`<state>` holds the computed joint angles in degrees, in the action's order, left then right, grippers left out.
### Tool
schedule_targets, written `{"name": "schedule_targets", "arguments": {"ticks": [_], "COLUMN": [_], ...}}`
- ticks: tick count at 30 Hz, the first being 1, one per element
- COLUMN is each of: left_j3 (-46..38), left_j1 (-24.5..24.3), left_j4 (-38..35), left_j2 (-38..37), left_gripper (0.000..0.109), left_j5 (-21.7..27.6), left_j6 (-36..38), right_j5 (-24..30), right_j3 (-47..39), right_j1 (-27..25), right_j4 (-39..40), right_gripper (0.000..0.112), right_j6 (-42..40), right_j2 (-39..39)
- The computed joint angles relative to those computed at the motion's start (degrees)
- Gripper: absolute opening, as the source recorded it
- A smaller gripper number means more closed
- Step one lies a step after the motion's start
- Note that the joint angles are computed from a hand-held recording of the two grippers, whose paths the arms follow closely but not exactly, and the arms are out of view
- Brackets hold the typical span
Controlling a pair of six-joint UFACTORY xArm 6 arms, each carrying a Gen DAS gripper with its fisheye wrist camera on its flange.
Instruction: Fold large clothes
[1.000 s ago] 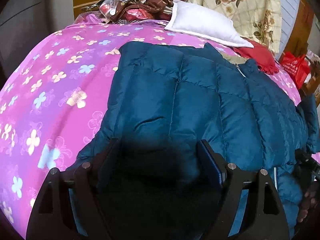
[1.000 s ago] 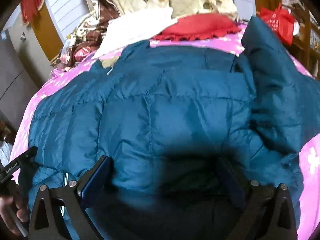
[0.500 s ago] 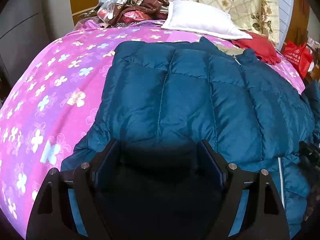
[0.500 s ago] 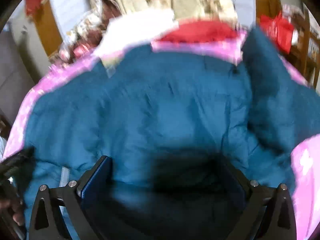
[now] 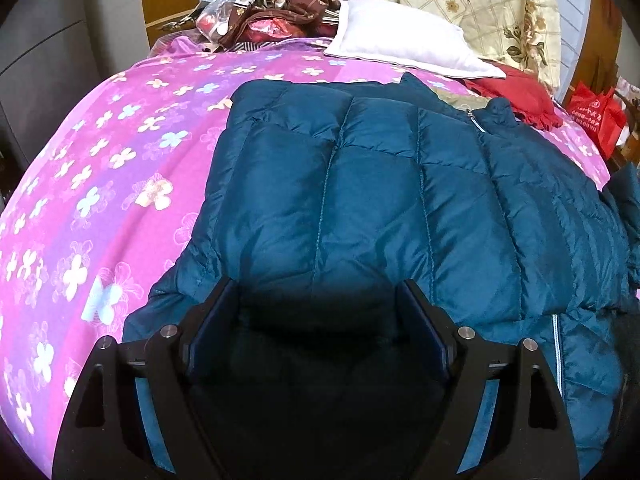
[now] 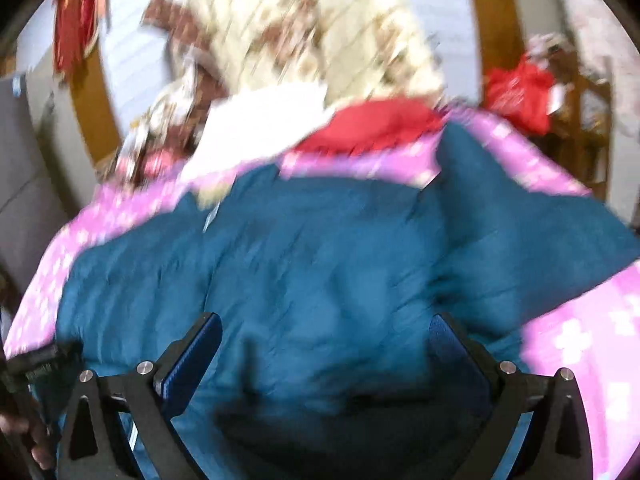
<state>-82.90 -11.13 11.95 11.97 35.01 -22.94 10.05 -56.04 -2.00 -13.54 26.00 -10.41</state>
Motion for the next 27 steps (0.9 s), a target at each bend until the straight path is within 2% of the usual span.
{"name": "schedule_targets", "arguments": {"ticks": [1, 3, 7, 9, 12, 14, 16, 18, 22, 23, 24, 25, 27], "left_j3": [-0.1, -0.3, 1.5, 2.9, 4.3, 4.7, 5.3, 5.6, 5.2, 5.1, 5.0, 5.0, 5.1], "left_j1": [0.0, 0.0, -0.2, -0.7, -2.6, -3.9, -5.5, -6.6, -7.5, -7.4, -7.2, -7.0, -6.8], "left_j4": [-0.4, -0.9, -2.2, -2.1, -2.9, -4.0, -5.5, -5.9, -3.9, -4.4, -5.5, -6.5, -7.9], "left_j2": [0.0, -0.1, -2.3, -3.5, -4.7, -4.9, -5.0, -4.9, -3.6, -3.3, -3.1, -3.1, -3.0], "left_gripper": [0.082, 0.082, 0.082, 0.082, 0.082, 0.082, 0.082, 0.082, 0.082, 0.082, 0.082, 0.082, 0.082], "left_j5": [0.1, 0.6, -0.5, -1.6, -2.5, -2.8, -3.5, -3.6, -2.5, -2.5, -2.7, -2.9, -3.0], "left_j6": [0.1, 0.2, 0.3, 0.3, 2.8, 5.6, 9.0, 11.4, 11.5, 11.7, 12.2, 12.7, 13.2], "right_j5": [-0.5, 1.5, 7.7, 10.6, 14.5, 16.4, 16.6, 18.0, 23.6, 27.1, 28.3, 27.2, 27.0], "right_j3": [0.8, 1.7, 1.5, 1.0, -1.1, -3.1, -5.4, -8.8, -19.3, -23.2, -25.8, -26.1, -28.8], "right_j1": [-1.9, -5.9, -14.5, -20.9, -29.1, -32.9, -34.7, -36.0, -36.5, -37.0, -37.1, -36.9, -37.0], "right_j4": [-5.4, -9.0, 3.4, 10.4, 20.5, 22.6, 25.3, 32.9, 41.8, 45.6, 46.9, 47.8, 54.5], "right_gripper": [0.103, 0.103, 0.103, 0.103, 0.103, 0.102, 0.097, 0.097, 0.093, 0.093, 0.091, 0.091, 0.094], "right_j6": [5.3, 9.1, -4.0, -10.1, -15.8, -17.2, -20.9, -28.1, -33.8, -35.7, -35.5, -36.2, -38.4], "right_j2": [-1.6, -4.6, -6.7, -6.4, -3.8, -1.3, 1.6, 5.3, 14.8, 18.0, 20.8, 21.3, 24.0]}}
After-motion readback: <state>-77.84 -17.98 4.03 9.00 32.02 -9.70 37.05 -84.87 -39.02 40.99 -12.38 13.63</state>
